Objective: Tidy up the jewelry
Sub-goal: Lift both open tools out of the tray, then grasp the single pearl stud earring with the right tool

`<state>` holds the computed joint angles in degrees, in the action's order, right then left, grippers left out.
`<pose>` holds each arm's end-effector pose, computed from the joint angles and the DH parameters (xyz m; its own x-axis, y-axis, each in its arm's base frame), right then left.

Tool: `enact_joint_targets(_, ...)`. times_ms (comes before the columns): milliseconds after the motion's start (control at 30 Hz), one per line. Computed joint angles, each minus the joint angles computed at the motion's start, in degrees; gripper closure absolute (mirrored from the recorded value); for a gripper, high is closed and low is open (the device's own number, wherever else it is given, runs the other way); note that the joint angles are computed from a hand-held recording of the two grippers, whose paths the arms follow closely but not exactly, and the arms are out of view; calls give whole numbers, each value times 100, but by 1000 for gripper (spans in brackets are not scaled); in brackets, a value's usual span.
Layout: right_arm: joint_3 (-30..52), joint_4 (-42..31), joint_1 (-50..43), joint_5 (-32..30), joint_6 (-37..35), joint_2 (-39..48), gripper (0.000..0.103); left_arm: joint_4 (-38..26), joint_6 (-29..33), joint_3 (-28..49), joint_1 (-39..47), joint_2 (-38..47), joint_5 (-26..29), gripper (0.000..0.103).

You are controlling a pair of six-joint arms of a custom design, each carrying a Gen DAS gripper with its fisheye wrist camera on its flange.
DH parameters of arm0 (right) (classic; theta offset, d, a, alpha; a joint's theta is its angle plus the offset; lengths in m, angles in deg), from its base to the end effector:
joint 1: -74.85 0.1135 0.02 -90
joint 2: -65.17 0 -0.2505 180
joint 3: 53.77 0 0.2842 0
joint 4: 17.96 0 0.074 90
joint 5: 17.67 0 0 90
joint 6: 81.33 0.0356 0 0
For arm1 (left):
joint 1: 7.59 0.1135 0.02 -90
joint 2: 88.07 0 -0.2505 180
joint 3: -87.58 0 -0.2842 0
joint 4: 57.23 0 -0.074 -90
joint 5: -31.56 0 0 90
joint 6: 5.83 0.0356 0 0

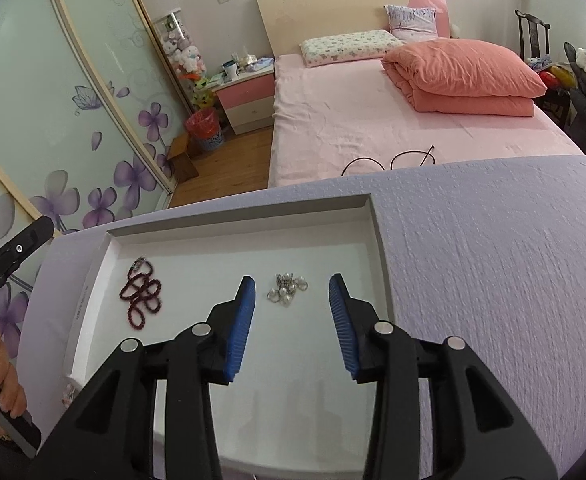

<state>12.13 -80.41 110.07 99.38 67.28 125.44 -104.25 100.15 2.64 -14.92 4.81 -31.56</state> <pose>0.2025 0.1231 0.2704 -0.6210 0.4922 -0.6100 0.4220 0.8658 0.2689 0.3863 -0.0659 0.2999 -0.5535 0.3188 -0.7694 0.6076 0.7864 -0.1113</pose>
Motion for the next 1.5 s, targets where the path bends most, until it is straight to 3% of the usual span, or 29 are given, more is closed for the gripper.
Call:
enact_joint_targets(200, -12, -782, 1613, 1081, 1116, -250, 61, 112, 620, -1078, 864, -962, 332, 35)
enact_joint_targets(333, 64, -1547, 3029, 1790, 2550, -62, 57, 48, 1276, -2056, 1777, -1821, 735, 25)
enact_joint_targets(400, 251, -2180, 3837, 2079, 3627, 339, 57, -72, 1583, -2424, 2196, -2153, 920, 22)
enact_joint_targets(567, 730, -3446, 5016, 2175, 5498, 1416, 57, -869, 2641, -3106, 3315, -2795, 1431, 19)
enact_joint_targets(667, 832, -3662, 5391, 1990, 6069, 1822, 57, -1357, 3288, -3358, 3835, -3082, 1645, 15)
enact_joint_targets(833, 716, -3531, 5674, 1683, 6425, 2029, 57, -1995, 4157, -3749, 4339, -3596, 1854, 11)
enact_joint_targets(1033, 532, -3230, 5789, 1330, 6570, 2200, 61, -2504, 4664, -4017, 4409, -3995, 1862, 8)
enact_joint_targets(1200, 371, -2896, 5645, 1181, 6331, 2078, 67, -2657, 4803, -4109, 4361, -4075, 1787, 8)
enact_joint_targets(1500, 630, -2951, 5405, 1000, 6005, 2363, 71, -2735, 4814, -4191, 4319, -4150, 1719, 8)
